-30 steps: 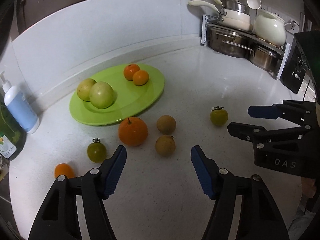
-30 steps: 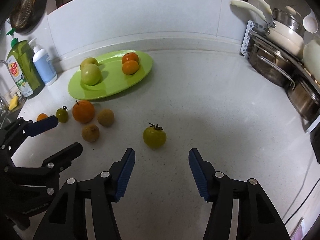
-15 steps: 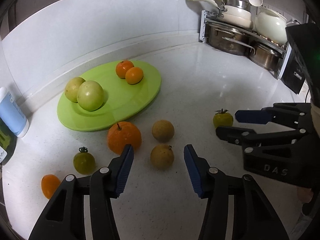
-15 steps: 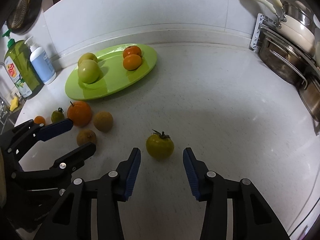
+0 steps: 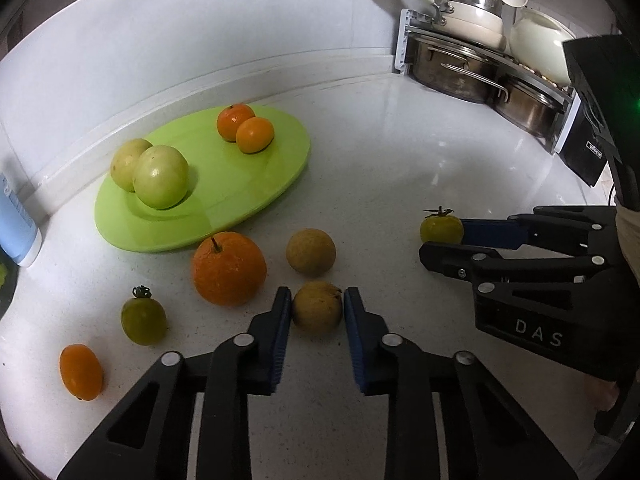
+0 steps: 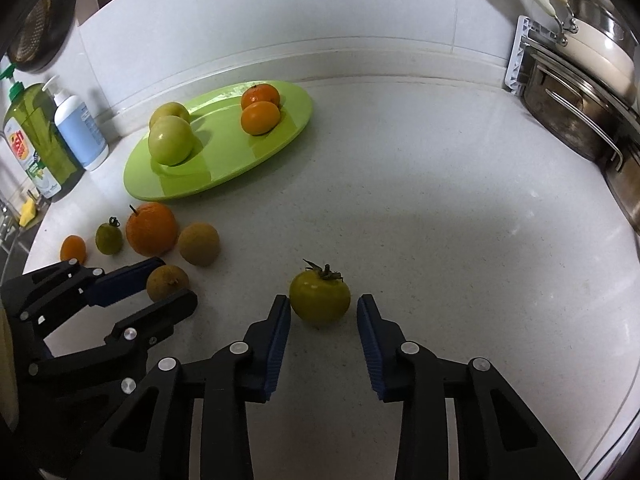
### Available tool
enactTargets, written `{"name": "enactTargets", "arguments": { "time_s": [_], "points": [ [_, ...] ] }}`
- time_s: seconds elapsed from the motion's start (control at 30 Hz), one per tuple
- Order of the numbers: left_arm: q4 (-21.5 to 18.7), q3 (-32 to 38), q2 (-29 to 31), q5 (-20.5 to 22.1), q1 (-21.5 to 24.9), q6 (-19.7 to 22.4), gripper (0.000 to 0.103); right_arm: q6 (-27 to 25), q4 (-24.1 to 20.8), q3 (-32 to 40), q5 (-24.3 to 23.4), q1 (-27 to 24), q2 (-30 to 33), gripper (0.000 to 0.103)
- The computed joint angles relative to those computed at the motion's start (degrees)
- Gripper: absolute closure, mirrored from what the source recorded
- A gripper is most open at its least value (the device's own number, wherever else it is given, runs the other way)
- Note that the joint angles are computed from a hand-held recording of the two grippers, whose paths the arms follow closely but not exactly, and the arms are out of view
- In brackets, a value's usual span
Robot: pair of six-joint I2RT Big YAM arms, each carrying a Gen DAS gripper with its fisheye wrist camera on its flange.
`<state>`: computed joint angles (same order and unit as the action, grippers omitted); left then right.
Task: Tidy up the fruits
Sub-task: 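Grasp the green tomato with the right tool while the left tool grasps a brown kiwi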
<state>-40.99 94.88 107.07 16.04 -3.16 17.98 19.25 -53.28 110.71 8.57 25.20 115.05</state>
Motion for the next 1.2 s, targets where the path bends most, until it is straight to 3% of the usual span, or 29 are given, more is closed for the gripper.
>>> {"name": "enactTargets", "arguments": {
  "time_s": [0.73,1.0,1.2],
  "points": [
    [0.41,-0.72,-3.28,3.09,2.27,-4.14,0.077,-1.88,0.52,0.91,0.99,1.26,-1.66,0.073],
    [0.92,0.99,-3.18,1.77,3.77,-5.93,0.077,-3.68,-0.19,6.16,0.15,2.12,0.45,0.073],
    [-1.46,6.43,-0.33,1.29,4.72,-6.07,0.077,-6.65,-3.17,15.92,-0.77,2.06,5.48,0.073]
  ]
}}
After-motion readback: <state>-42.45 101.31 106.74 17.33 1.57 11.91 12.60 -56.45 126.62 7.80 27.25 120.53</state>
